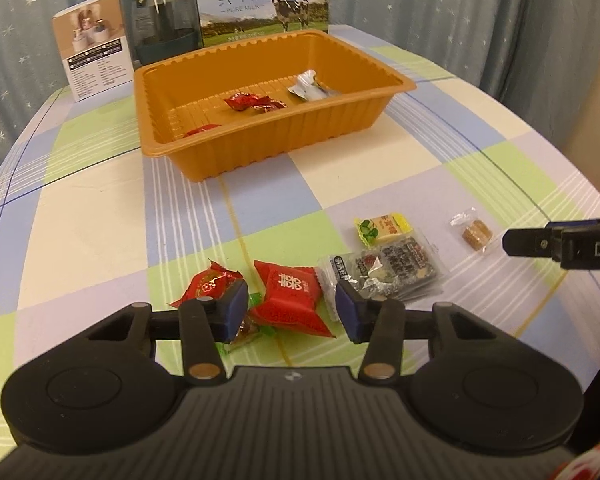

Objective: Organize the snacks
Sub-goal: 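Grasp the large red candy with the left tool while the right tool grasps the small clear packet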

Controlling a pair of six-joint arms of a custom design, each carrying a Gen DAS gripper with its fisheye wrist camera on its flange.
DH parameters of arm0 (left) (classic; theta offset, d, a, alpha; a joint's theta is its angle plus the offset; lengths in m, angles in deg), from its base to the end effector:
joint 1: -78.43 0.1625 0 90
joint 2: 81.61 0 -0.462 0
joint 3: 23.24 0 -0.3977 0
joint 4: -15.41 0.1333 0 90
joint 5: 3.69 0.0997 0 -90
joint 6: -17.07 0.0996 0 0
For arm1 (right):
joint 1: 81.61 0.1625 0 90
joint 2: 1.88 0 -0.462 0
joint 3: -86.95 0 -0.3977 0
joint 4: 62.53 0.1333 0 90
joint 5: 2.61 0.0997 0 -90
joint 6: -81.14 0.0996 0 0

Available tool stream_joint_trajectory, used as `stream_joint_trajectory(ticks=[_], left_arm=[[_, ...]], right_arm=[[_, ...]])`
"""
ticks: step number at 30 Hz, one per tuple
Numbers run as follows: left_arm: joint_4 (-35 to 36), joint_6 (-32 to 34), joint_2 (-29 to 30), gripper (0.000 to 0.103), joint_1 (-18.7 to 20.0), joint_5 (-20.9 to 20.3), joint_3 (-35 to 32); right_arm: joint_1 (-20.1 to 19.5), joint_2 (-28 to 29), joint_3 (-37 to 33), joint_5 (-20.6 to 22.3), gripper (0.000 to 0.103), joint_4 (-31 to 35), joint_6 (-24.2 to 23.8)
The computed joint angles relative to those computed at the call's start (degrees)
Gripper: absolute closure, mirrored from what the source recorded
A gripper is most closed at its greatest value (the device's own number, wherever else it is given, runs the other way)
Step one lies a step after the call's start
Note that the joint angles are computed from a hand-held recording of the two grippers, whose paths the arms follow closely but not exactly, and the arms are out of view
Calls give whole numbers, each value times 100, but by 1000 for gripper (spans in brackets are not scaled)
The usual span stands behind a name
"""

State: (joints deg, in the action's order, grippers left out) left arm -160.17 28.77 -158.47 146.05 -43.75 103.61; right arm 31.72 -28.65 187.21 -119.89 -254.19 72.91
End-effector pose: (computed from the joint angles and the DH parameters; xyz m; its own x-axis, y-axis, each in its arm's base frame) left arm 0.0113 -0.5228 0.3137 -0.6860 -0.0109 -0.7275 0.4583 0.7702 -0.4437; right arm 0.3400 -0.5669 -0.0417 -0.8425 -0.2676 0.4675 -0.4746 0.7792 -0.4094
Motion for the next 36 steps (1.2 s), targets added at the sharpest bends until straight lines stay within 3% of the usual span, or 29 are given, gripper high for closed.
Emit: stream_joint_trajectory(ticks=[7, 17, 29, 32, 36], left_arm=[[-253, 504, 170, 74, 32, 29, -26], [-302, 515, 228, 76, 52, 43, 10], [-135, -155, 59, 79, -73, 56, 260], [-308, -178, 87, 79, -88, 78, 325], [-405, -217, 150, 76, -94, 145, 325]], right_arm=[[-19, 54, -84, 12, 35, 52, 18], [-31, 138, -189, -19, 35, 91, -61], [-21, 411, -434, -2, 36, -51, -864], [-17, 517, -554, -57, 55, -19, -1144], [-29, 612, -634, -70, 56, -49, -1354]])
